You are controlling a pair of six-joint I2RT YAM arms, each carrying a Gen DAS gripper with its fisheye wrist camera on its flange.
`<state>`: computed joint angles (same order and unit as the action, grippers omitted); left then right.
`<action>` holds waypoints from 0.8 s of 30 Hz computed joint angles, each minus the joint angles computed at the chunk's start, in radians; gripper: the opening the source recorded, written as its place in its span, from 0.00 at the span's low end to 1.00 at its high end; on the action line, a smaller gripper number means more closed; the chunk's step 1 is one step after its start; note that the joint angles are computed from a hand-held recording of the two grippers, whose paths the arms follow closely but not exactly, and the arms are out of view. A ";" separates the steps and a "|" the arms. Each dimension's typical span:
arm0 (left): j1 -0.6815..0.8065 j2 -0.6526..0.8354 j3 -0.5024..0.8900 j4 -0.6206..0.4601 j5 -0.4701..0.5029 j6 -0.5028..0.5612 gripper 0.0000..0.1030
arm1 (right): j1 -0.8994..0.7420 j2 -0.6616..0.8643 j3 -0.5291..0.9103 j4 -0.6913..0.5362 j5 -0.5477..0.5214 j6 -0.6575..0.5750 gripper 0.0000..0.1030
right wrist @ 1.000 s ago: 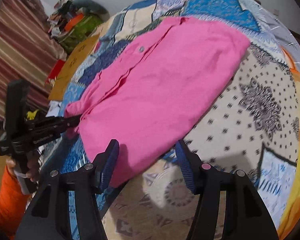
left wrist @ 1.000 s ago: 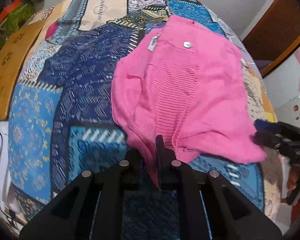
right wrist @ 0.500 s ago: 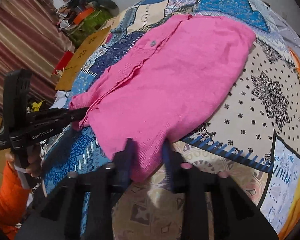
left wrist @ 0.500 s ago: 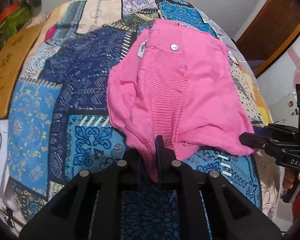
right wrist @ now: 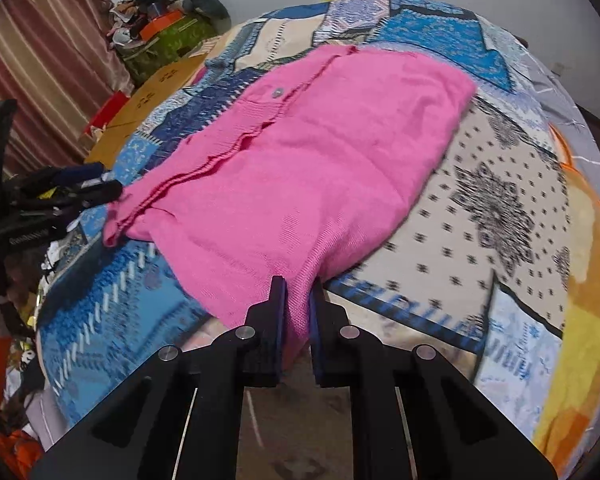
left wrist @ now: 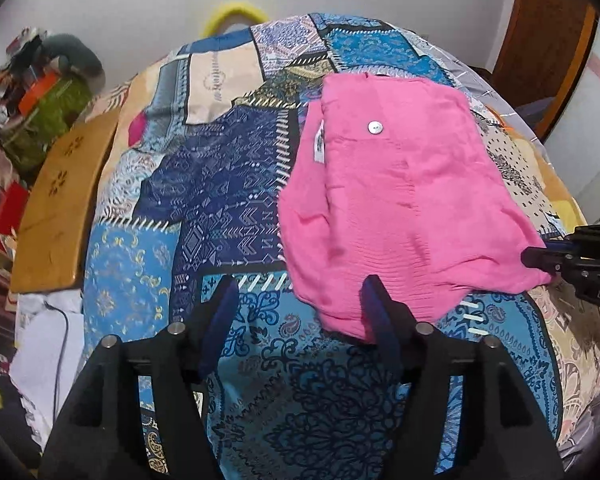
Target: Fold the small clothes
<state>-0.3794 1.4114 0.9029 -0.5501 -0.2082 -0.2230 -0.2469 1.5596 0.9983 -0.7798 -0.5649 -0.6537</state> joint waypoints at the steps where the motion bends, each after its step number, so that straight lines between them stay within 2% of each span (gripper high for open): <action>1: -0.006 0.010 0.013 -0.007 -0.002 0.000 0.62 | -0.015 0.001 0.003 -0.009 0.001 -0.013 0.09; 11: -0.034 0.158 0.181 -0.071 0.070 -0.035 0.63 | -0.123 0.006 0.012 -0.012 0.046 -0.116 0.09; 19: -0.046 0.251 0.280 -0.104 0.163 -0.083 0.63 | -0.191 0.054 0.091 -0.111 0.013 -0.138 0.10; 24: -0.078 0.294 0.320 -0.108 0.136 -0.091 0.73 | -0.192 0.047 0.107 -0.110 -0.004 -0.102 0.16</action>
